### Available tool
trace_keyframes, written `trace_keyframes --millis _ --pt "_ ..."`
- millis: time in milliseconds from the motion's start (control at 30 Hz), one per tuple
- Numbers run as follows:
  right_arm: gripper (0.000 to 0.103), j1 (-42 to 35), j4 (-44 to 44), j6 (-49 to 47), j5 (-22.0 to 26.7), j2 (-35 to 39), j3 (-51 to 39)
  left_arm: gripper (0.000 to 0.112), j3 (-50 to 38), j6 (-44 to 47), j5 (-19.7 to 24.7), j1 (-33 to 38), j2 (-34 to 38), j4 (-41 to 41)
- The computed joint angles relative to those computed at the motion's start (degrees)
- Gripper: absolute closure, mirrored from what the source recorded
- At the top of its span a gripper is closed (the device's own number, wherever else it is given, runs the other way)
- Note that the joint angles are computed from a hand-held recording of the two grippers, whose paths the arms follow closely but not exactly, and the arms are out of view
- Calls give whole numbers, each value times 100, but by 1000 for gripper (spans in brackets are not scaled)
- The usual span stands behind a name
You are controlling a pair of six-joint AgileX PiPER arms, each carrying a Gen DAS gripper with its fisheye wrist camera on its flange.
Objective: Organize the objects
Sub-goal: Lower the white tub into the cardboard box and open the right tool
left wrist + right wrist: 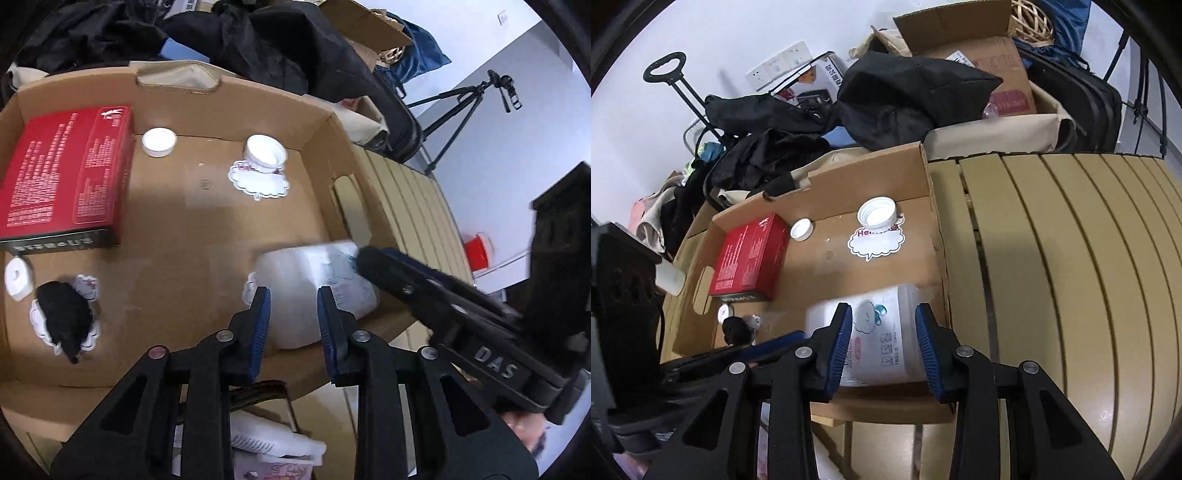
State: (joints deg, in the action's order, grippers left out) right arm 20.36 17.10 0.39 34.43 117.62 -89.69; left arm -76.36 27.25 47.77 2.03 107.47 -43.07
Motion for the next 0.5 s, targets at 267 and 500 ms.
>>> trace_keyframes --millis 267,500 --pt "62 264 -1214 764 588 -1089 116 72 111 -950 336 382 -1648 1535" --pt "34 449 -1694 777 1774 -2340 301 46 161 -1140 1344 1515 -3215 2561"
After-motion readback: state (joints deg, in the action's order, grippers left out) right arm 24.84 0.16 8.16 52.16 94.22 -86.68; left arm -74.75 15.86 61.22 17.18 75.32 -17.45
